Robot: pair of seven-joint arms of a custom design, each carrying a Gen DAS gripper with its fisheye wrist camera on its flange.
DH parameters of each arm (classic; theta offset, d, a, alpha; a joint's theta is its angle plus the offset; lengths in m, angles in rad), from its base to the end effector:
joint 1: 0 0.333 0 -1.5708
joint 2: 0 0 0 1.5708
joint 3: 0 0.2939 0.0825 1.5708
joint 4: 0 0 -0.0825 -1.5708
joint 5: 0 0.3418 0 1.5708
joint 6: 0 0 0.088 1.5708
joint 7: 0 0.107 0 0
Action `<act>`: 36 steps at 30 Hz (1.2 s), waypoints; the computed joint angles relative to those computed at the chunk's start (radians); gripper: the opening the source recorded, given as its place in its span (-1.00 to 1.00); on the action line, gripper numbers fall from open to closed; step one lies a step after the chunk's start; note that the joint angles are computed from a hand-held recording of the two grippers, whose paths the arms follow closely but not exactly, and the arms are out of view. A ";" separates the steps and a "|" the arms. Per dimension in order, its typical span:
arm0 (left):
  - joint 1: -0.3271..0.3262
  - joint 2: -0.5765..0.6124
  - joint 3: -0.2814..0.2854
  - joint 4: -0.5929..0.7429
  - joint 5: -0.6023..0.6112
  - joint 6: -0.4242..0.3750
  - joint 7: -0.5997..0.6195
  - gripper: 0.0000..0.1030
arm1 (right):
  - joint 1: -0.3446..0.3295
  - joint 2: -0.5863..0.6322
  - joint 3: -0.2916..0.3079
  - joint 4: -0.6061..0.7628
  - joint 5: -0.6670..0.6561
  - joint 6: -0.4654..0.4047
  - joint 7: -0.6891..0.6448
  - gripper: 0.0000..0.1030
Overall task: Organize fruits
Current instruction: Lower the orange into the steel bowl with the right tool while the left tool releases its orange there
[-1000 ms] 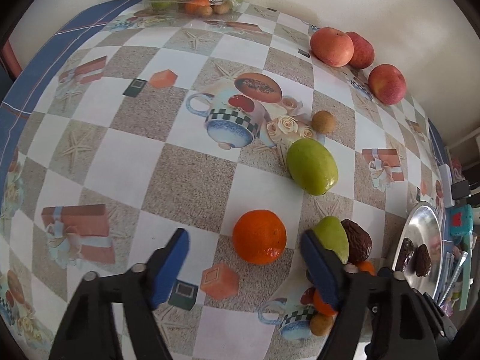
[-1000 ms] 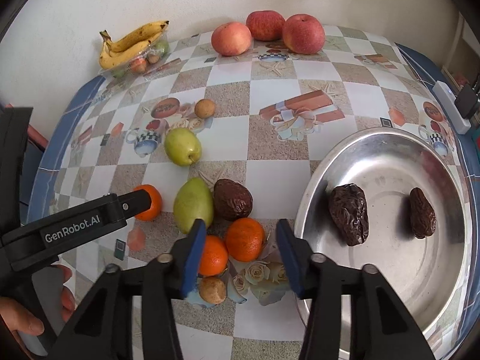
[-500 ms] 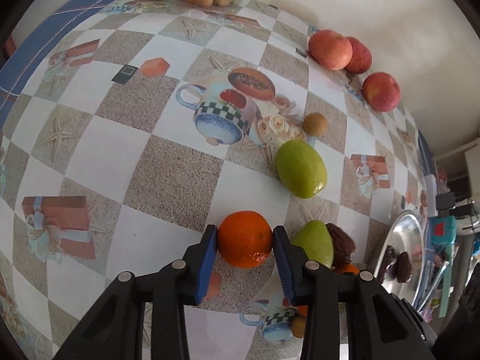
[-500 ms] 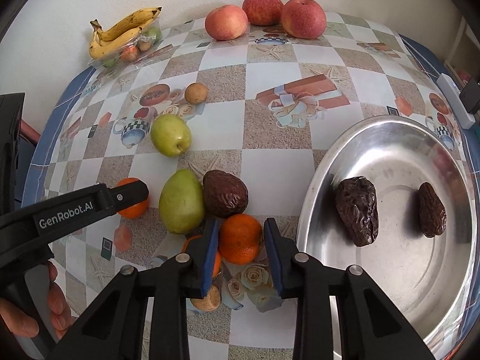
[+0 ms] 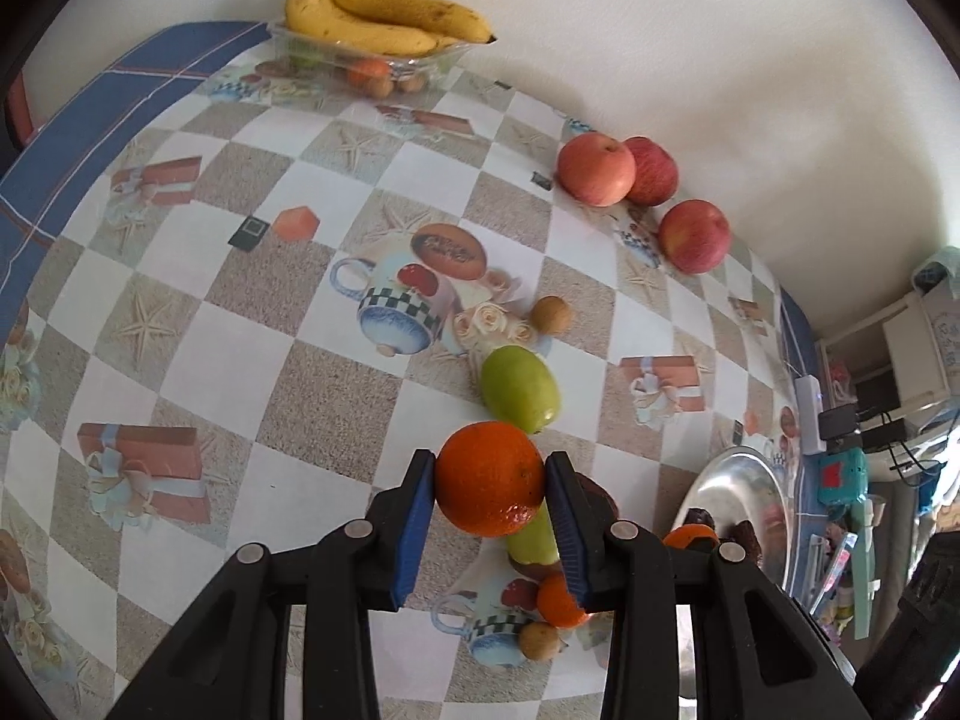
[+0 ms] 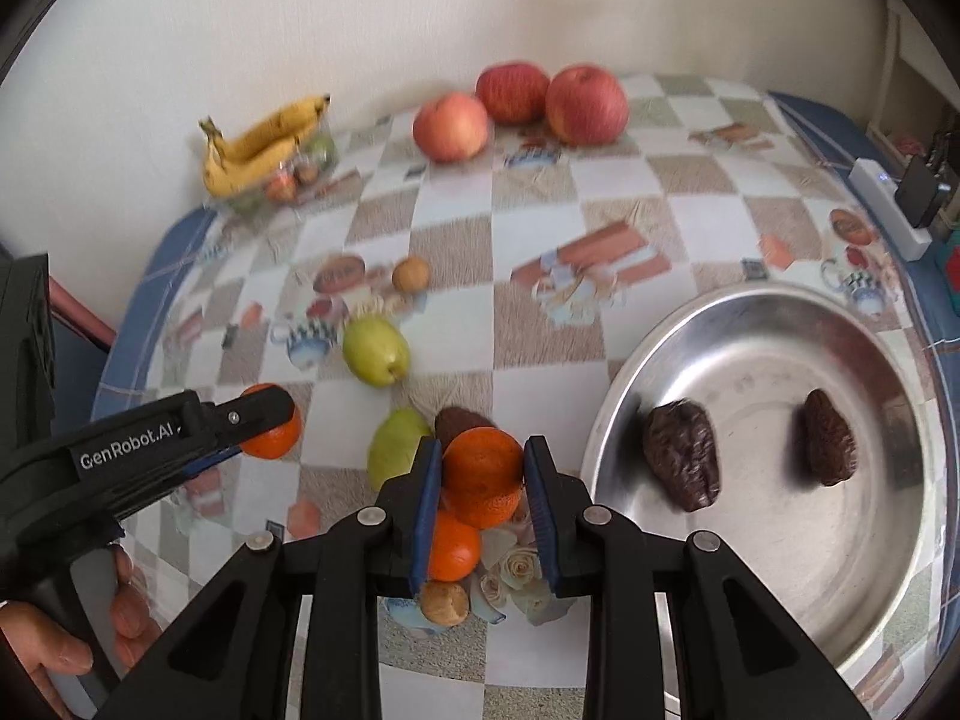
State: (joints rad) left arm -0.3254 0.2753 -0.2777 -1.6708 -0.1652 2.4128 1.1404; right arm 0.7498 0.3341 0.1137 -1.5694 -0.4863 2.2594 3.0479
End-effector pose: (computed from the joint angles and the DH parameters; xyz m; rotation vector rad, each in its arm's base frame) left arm 0.5309 -0.3444 0.4950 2.0478 -2.1479 0.7761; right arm 0.4357 0.4756 0.4840 -1.4838 2.1969 -0.3112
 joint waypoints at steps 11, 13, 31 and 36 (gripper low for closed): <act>-0.048 0.007 -0.030 0.019 0.019 -0.007 0.049 -0.23 | -0.019 -0.114 0.010 -0.124 -0.019 -0.066 0.110 -0.43; -0.063 0.007 -0.036 0.020 0.027 -0.005 0.063 -0.23 | -0.032 -0.152 0.020 -0.165 -0.025 -0.095 0.148 -0.43; -0.197 0.082 -0.084 0.095 0.045 -0.099 0.229 -0.19 | -0.154 -0.376 0.121 -0.421 0.008 -0.167 0.311 -0.41; -0.190 0.079 -0.078 0.089 0.031 -0.090 0.223 -0.01 | -0.161 -0.364 0.127 -0.412 0.024 -0.166 0.294 -0.41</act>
